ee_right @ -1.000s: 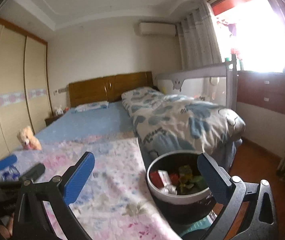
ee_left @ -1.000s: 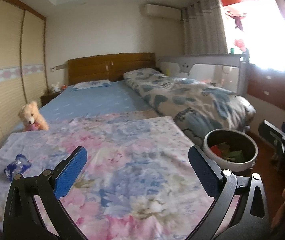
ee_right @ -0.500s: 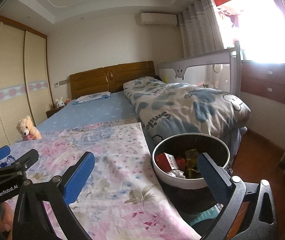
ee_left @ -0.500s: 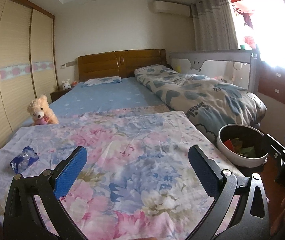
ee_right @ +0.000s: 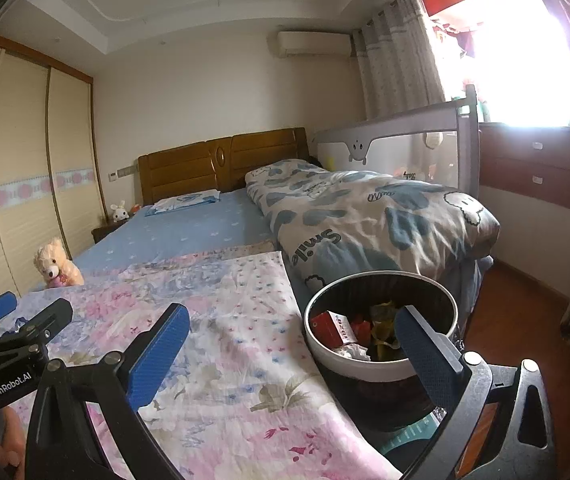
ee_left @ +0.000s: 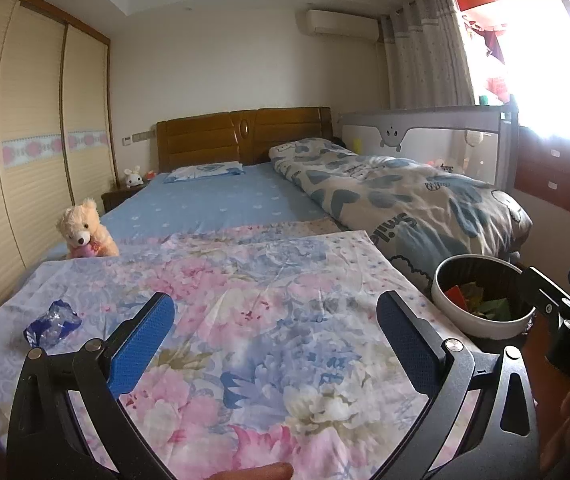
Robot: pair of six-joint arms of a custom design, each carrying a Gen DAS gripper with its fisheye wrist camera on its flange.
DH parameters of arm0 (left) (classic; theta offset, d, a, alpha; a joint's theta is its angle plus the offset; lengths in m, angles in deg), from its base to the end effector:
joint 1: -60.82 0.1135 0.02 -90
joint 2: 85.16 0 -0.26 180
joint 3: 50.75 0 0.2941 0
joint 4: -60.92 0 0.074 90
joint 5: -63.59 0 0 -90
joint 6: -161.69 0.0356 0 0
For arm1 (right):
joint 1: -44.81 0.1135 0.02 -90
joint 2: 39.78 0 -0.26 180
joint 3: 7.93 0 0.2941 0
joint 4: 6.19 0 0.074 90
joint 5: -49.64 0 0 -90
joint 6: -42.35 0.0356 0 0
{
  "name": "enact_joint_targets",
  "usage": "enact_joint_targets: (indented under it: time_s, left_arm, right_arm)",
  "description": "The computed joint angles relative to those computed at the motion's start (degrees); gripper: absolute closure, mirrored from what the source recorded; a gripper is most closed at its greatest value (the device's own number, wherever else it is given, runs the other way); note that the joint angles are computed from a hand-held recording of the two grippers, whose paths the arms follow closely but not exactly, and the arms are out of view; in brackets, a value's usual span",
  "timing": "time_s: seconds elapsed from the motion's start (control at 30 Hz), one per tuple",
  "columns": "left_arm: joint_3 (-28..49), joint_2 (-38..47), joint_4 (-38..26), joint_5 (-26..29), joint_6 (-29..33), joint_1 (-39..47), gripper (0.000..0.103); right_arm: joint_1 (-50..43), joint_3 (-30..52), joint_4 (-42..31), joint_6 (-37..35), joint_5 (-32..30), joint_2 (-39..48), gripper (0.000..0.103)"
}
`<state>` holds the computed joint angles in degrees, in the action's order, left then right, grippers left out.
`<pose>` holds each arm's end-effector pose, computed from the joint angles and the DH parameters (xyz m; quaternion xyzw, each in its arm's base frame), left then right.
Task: Collect trash
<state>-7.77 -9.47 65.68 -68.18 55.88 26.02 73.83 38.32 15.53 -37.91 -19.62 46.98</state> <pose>0.2533 -0.1472 0.1594 -0.0491 0.8200 0.0703 0.5659 0.2951 0.1493 0.1475 -0.0306 0.8060 0.0520 0.5888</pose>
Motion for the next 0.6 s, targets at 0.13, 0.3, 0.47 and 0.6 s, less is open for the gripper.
enact_joint_targets:
  time_s: [0.13,0.3,0.47,0.6]
  left_arm:
    - [0.06,0.05,-0.2,-0.09,-0.11,-0.05,0.0]
    - [-0.3,-0.42,0.05,-0.5,0.12,-0.33,0.0]
    - [-0.3,-0.5,-0.14,-0.25,-0.09,-0.26,0.0]
    - [-0.3,-0.7,-0.55,0.0,-0.37,-0.24,0.0]
  right_arm:
    - [0.13,0.0,-0.3,0.23,0.0,-0.13,0.0]
    - [0.15,0.11,-0.25,0.29,-0.04,0.03,0.0]
    - [-0.04,0.06,-0.21,0.2,-0.28,0.04,0.0]
    - [0.02,0.09,-0.04,0.13,-0.25,0.18,0.0]
